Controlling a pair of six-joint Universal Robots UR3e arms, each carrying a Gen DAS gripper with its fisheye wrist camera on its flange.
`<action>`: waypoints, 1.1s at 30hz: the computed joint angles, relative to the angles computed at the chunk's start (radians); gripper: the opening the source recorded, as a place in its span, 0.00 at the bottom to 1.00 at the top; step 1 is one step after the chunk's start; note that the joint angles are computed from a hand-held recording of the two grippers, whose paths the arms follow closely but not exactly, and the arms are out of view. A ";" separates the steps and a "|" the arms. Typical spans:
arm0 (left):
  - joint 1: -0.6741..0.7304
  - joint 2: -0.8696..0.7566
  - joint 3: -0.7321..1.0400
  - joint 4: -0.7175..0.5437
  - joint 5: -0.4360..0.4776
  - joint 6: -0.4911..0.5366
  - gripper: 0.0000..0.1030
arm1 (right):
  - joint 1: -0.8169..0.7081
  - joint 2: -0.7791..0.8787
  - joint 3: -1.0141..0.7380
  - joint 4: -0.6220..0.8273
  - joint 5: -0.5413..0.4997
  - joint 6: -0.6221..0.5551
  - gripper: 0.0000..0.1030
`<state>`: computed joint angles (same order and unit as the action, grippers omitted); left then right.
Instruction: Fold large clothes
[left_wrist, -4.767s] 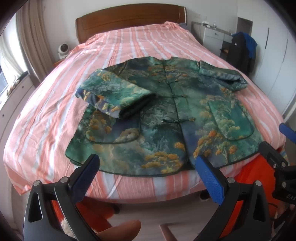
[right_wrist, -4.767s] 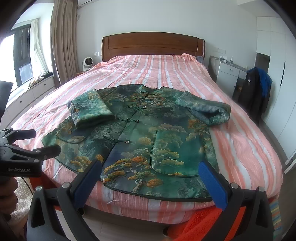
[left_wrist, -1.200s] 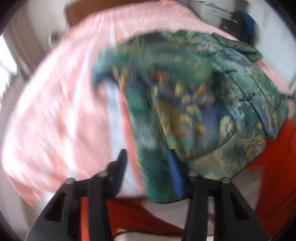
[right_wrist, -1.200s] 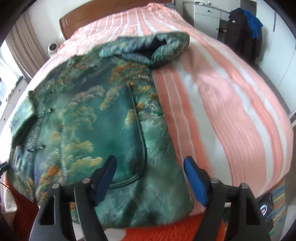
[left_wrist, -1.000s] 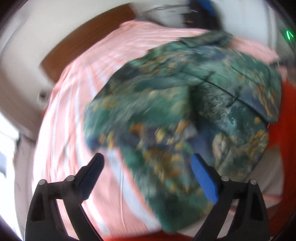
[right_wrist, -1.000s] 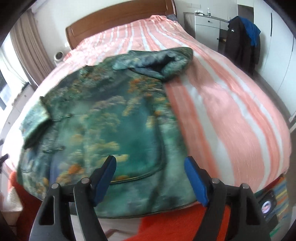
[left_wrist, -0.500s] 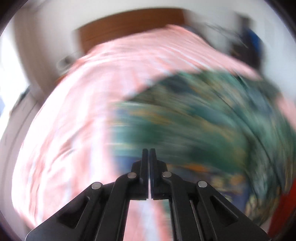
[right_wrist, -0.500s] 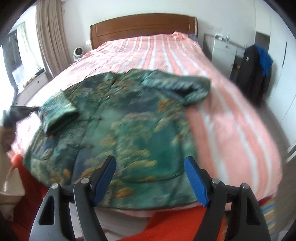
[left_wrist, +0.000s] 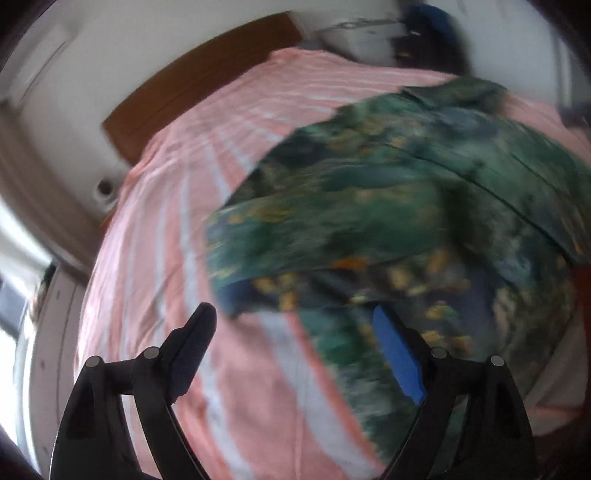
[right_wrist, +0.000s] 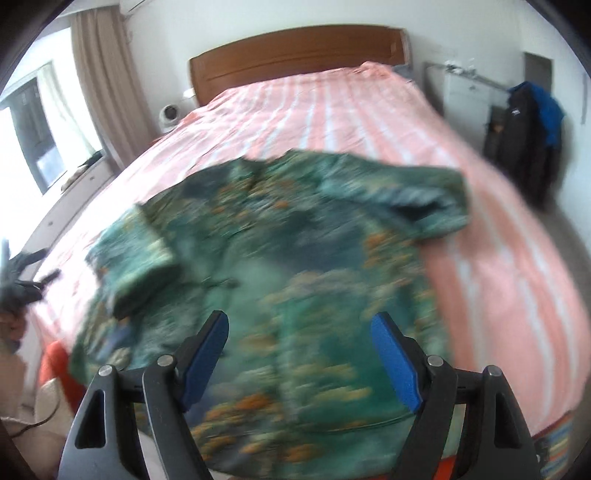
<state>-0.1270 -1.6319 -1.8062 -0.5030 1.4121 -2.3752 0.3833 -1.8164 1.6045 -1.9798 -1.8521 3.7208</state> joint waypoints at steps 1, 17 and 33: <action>-0.069 -0.035 -0.010 0.053 0.030 0.046 0.94 | 0.028 0.019 -0.006 -0.012 -0.002 0.015 0.77; 0.231 -0.343 0.589 -0.234 -0.206 -0.455 0.10 | 0.037 -0.127 0.009 0.197 -0.125 -0.020 0.77; 0.565 -0.384 0.520 -0.265 0.125 -0.680 0.73 | -0.341 0.646 -0.323 -0.249 -0.228 -0.897 0.76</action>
<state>0.4382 -2.0162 -1.2861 -0.7677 1.5369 -3.0549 0.0419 -1.1706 1.2817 -2.2289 -2.0796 2.8241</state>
